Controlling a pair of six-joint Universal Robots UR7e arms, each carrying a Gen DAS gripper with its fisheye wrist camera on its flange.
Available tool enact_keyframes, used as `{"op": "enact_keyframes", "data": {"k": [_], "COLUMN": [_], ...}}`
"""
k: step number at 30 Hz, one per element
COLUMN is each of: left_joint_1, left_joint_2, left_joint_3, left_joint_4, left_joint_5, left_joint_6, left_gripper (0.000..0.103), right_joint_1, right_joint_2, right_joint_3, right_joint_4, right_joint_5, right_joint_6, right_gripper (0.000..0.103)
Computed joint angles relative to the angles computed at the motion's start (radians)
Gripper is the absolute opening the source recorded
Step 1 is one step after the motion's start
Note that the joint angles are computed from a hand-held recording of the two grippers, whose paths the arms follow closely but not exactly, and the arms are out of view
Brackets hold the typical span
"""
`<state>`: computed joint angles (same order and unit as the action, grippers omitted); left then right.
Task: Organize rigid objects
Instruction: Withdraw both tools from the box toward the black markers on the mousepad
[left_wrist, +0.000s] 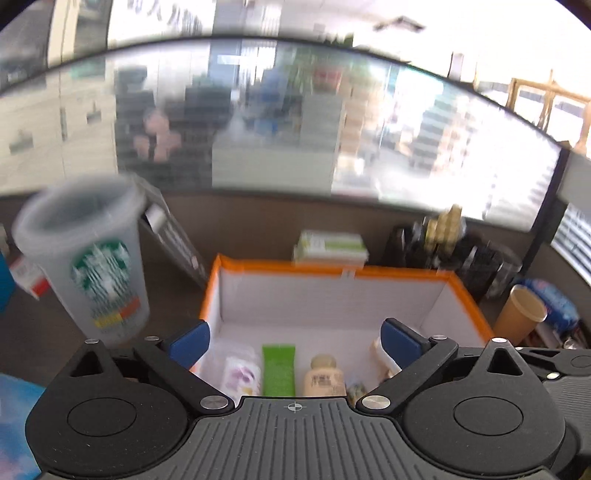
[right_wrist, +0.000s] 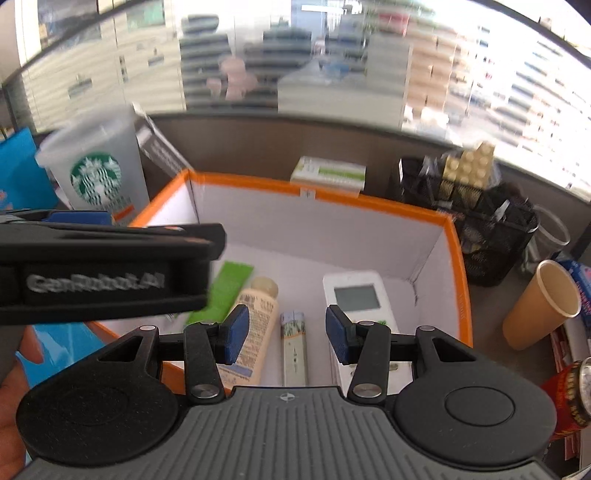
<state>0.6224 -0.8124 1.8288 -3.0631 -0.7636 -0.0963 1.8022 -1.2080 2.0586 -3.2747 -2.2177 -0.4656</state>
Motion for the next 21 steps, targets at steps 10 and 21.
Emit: {"op": "enact_keyframes", "data": {"k": [10, 21], "left_joint_1": [-0.022, 0.026], "left_joint_2": [-0.191, -0.21], "left_joint_3": [0.338, 0.417], "left_joint_4": [-0.298, -0.118], "left_joint_5": [0.082, 0.06], "left_joint_6": [0.215, 0.11], "left_gripper": [0.103, 0.103], "right_joint_1": [-0.015, -0.172], "right_joint_2": [-0.302, -0.19], "right_joint_3": [0.334, 0.385], "right_joint_4": [-0.183, -0.155], "right_joint_5": [0.185, 0.328], "right_joint_6": [-0.097, 0.006], "right_gripper": [0.062, 0.062]}}
